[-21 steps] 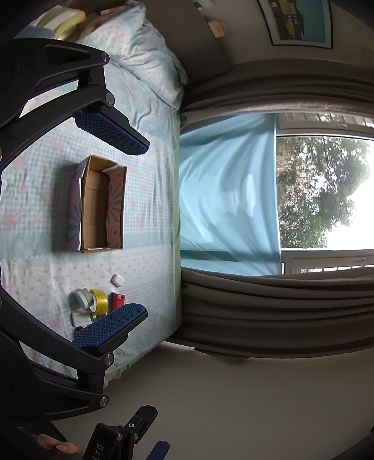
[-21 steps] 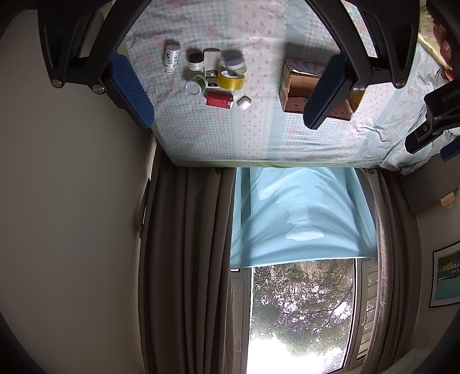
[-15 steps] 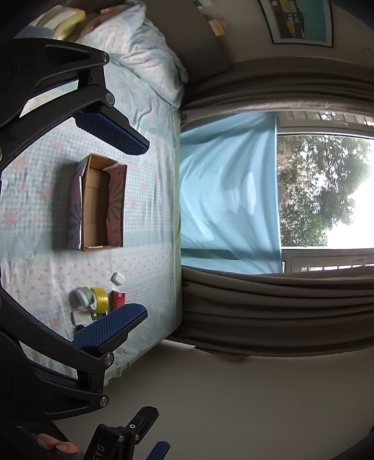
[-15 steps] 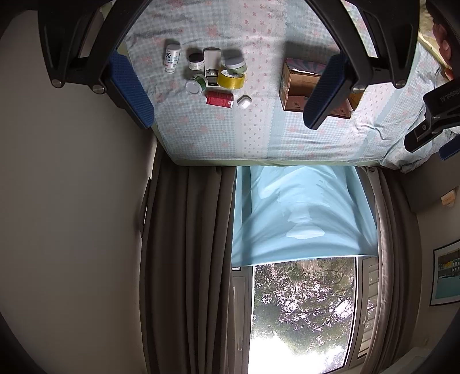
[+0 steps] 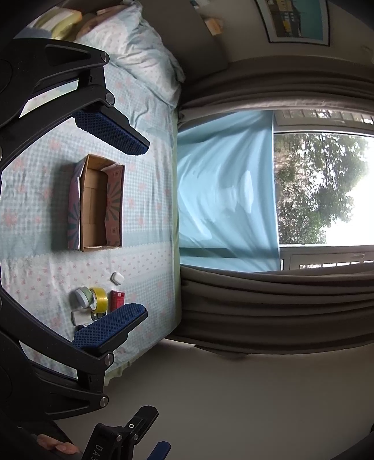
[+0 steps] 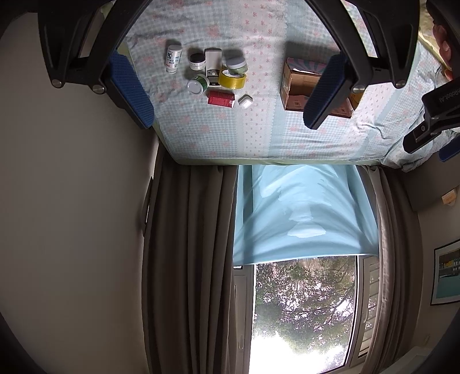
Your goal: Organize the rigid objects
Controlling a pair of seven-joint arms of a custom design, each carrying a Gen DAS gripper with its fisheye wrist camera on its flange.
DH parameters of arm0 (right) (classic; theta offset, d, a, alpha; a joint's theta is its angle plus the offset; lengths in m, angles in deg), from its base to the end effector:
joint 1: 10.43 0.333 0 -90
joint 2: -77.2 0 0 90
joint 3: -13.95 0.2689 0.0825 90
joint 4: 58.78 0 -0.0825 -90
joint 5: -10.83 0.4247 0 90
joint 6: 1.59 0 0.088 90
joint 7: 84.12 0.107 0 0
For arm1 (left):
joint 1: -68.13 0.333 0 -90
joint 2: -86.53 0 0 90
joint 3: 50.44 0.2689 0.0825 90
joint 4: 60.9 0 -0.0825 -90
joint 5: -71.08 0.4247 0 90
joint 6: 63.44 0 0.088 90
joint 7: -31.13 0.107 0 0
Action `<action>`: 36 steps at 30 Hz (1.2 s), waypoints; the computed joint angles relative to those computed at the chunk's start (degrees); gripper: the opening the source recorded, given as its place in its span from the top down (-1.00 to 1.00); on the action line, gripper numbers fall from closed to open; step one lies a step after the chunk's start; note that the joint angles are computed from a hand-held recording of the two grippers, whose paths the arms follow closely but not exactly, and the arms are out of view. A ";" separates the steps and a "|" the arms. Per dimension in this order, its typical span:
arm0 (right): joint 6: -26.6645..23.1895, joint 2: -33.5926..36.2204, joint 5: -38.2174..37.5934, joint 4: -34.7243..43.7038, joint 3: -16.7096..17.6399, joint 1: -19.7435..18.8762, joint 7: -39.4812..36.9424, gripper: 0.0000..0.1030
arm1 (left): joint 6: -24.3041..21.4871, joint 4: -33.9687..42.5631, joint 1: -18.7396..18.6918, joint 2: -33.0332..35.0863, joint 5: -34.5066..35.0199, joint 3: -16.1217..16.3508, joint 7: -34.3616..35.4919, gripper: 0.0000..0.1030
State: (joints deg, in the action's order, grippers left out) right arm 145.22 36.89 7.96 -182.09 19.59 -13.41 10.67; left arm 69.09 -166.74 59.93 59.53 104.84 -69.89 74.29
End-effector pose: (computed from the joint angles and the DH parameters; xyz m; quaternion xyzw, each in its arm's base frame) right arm 0.4355 0.0377 0.7548 -0.6012 0.5988 -0.3890 0.3586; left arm 0.4267 -0.2669 0.7690 -0.6249 0.5657 -0.3577 0.4020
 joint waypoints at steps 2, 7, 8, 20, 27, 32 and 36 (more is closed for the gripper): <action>-0.06 0.14 0.17 0.13 -0.27 0.20 -0.27 -0.99 | 0.01 0.00 -0.06 -0.01 -0.05 0.06 0.04 -0.99; -0.01 -0.09 0.31 -0.04 -0.26 0.20 -0.26 -1.00 | 0.14 0.03 -0.12 0.07 -0.12 0.11 0.05 -0.99; 0.05 -0.10 0.24 -0.04 -0.20 0.12 -0.21 -1.00 | 0.18 0.00 -0.12 0.06 -0.12 0.11 0.02 -0.99; -0.13 -1.58 -0.25 -1.25 0.45 -0.52 1.12 -1.00 | 0.86 -0.77 -0.61 -0.64 -1.59 0.67 1.02 -0.99; -3.65 -0.58 -0.81 0.92 0.89 -1.41 3.59 -1.00 | -0.14 2.02 -2.00 2.09 -6.22 2.69 6.13 -0.99; -6.38 2.96 -2.67 4.00 0.79 -2.50 5.93 -1.00 | 0.20 5.00 -3.44 7.08 -12.03 4.59 11.16 -0.99; -7.42 7.69 -4.69 6.69 -0.25 -3.09 6.33 -0.99 | -2.80 10.18 -3.87 14.06 -14.03 4.06 11.48 -0.99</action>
State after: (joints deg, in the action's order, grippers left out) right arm 137.80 44.58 3.27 -175.40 19.33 -16.50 17.00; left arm 66.29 -156.56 56.06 73.59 90.80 -65.83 85.77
